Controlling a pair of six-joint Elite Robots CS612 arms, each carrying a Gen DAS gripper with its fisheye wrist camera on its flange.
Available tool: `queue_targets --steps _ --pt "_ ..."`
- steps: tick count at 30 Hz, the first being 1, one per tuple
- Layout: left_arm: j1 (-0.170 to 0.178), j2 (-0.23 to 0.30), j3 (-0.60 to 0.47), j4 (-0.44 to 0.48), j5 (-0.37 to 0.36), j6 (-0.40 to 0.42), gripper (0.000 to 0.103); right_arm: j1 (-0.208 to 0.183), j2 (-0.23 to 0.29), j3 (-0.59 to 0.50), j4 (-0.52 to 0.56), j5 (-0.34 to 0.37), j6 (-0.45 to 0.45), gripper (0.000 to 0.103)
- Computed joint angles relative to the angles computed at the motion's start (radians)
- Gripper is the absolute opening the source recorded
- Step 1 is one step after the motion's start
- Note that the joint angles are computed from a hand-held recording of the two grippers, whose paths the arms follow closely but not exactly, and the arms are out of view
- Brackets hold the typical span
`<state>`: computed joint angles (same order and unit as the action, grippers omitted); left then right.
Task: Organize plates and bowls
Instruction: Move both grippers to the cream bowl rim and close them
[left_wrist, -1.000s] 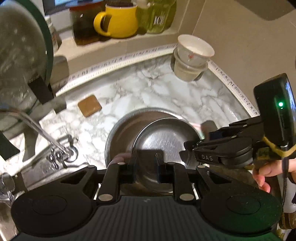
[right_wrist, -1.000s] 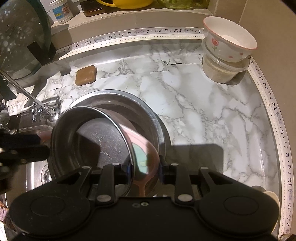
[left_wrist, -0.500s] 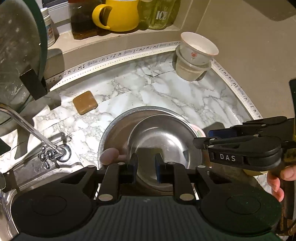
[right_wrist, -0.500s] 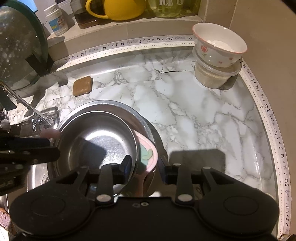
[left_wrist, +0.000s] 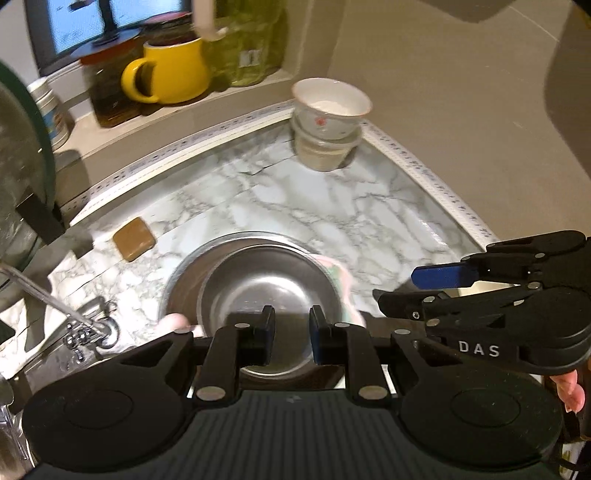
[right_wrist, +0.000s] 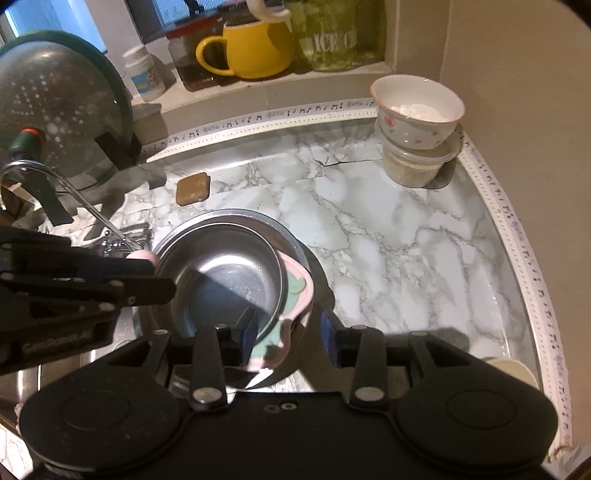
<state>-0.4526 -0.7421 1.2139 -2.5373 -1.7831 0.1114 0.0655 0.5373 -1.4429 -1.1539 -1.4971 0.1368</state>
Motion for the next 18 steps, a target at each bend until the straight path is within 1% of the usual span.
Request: queue_targets --steps 5,7,9,11,12,13,14,15,18 --pt "-0.013 -0.017 0.022 -0.016 -0.016 0.033 0.019 -0.010 0.019 -0.072 0.013 0.002 0.036 0.041" --pt "-0.017 -0.021 0.027 -0.015 -0.029 0.038 0.019 -0.013 0.028 -0.101 0.017 -0.002 0.051 0.043" --pt "-0.021 -0.024 0.030 -0.010 -0.042 0.044 0.020 -0.016 0.036 -0.131 0.028 -0.015 0.063 0.048" --pt "-0.028 -0.028 0.039 -0.019 -0.045 0.057 0.030 -0.020 0.045 -0.161 0.039 -0.029 0.076 0.050" --pt "-0.032 -0.030 0.045 -0.026 -0.046 0.067 0.039 -0.023 0.049 -0.174 0.044 -0.036 0.084 0.052" --pt "-0.036 -0.033 0.052 -0.037 -0.050 0.076 0.053 -0.026 0.055 -0.190 0.050 -0.042 0.096 0.052" --pt "-0.039 -0.035 0.060 -0.052 -0.059 0.084 0.059 -0.030 0.059 -0.203 0.055 -0.046 0.104 0.053" --pt "-0.042 -0.037 0.066 -0.065 -0.065 0.089 0.067 -0.033 0.064 -0.216 0.061 -0.052 0.112 0.055" --pt "-0.052 -0.039 0.073 -0.075 -0.094 0.102 0.071 -0.044 0.078 -0.253 0.080 -0.066 0.142 0.061"
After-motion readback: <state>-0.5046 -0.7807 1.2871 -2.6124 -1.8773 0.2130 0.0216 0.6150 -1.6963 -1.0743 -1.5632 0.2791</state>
